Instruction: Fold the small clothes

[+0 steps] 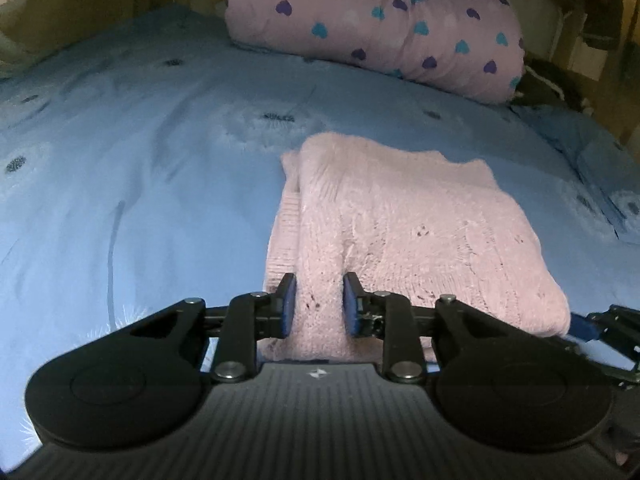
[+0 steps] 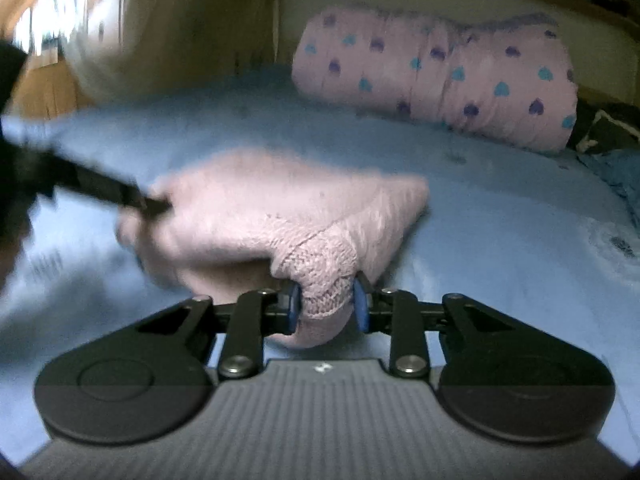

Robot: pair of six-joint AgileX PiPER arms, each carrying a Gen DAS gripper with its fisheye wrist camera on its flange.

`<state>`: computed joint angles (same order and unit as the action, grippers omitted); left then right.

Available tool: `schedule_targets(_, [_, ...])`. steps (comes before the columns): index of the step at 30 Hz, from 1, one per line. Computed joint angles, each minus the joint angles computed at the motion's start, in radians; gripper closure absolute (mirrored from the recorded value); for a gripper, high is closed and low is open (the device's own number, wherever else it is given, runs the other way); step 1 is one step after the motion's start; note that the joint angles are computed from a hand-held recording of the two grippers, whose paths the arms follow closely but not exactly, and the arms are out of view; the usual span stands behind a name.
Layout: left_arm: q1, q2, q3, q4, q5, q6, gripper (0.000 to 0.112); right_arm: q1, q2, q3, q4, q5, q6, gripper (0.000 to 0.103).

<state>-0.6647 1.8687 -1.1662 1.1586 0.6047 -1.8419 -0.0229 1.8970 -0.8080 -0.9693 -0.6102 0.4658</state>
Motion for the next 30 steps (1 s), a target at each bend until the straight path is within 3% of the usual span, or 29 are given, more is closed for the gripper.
schedule_targets(2, [-0.004,0.002,-0.002,0.005,0.014,0.021,0.074,0.017,0.013,0.005,0.024,0.047,-0.052,0.073])
schedule_targets(4, [-0.015,0.01,-0.013,0.002,0.051,0.023,0.056,0.024,-0.002,0.015,0.028,0.068,-0.08,0.073])
schedule_targets(7, [-0.014,-0.003,-0.009,-0.003,0.054,0.012,0.045,0.003,-0.012,-0.006,-0.115,0.092,0.063,0.073])
schedule_targets(11, [0.001,-0.056,0.039,0.04,-0.014,-0.072,0.032,-0.049,-0.024,-0.032,-0.343,0.066,0.271,0.074])
schedule_targets(13, [0.011,-0.065,0.042,0.064,-0.036,-0.103,0.025,-0.077,-0.032,-0.031,-0.373,0.036,0.31,0.063])
schedule_targets(16, [0.026,-0.055,0.029,0.068,-0.057,-0.118,0.022,-0.122,-0.033,-0.062,-0.451,-0.035,0.462,0.048])
schedule_targets(18, [0.049,-0.033,0.002,0.014,-0.077,-0.084,0.021,-0.162,-0.017,-0.091,-0.481,-0.116,0.565,0.042])
schedule_targets(21, [0.078,0.0,-0.035,-0.056,-0.086,-0.038,0.021,-0.184,0.009,-0.117,-0.463,-0.159,0.655,0.032])
schedule_targets(30, [0.12,0.042,-0.085,-0.134,-0.122,0.024,0.02,-0.151,0.135,-0.283,-0.5,-0.175,1.016,0.027])
